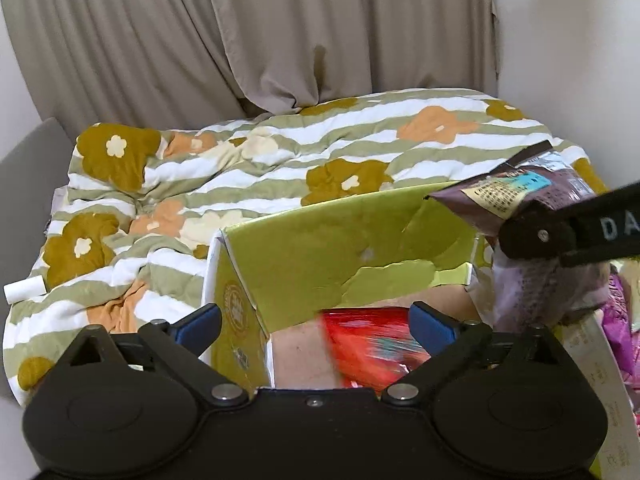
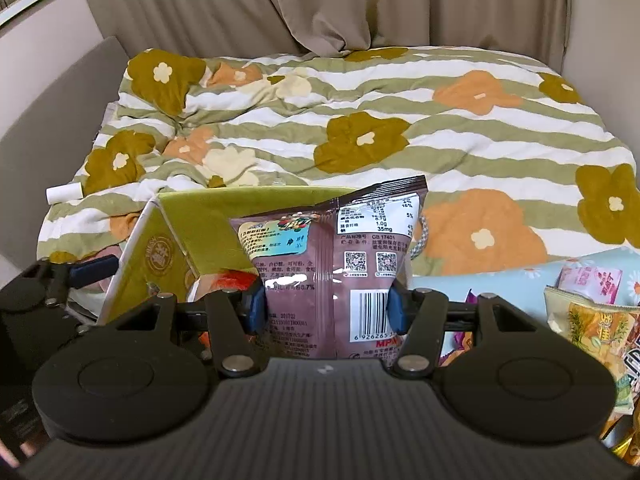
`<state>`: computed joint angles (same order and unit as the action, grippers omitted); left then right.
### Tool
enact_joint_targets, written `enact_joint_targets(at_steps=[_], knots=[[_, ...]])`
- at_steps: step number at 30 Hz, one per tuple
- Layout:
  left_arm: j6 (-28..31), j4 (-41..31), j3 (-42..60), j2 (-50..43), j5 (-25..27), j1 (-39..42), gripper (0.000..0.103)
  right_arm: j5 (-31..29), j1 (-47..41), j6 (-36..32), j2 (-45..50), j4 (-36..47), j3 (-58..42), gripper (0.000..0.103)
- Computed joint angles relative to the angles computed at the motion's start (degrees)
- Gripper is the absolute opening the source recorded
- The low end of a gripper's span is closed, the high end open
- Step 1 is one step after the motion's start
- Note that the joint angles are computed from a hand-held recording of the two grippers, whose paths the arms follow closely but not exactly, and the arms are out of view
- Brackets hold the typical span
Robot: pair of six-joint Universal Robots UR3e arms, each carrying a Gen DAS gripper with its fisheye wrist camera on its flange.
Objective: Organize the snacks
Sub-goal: 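Lift both held bags and carry them over the yellow-green box, then open both grippers to drop the red and brown bags into the box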
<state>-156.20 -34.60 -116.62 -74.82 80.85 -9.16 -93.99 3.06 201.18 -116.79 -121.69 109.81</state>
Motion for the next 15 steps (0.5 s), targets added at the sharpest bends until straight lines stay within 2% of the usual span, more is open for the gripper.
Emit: enact_joint_targets(at_steps=[7,15], knots=[[-0.9,-4.5,-1.1,6.8,0.5,3.2,0.101,1.6,0.1,-2.5,-0.2,0.7,-1.9,0.071],[-3.5,-7.5,-1.1,10.4,1.8,5.7,0.101,7.7,-1.4,-6.0,4.7,-1.3,-4.3,0.071]])
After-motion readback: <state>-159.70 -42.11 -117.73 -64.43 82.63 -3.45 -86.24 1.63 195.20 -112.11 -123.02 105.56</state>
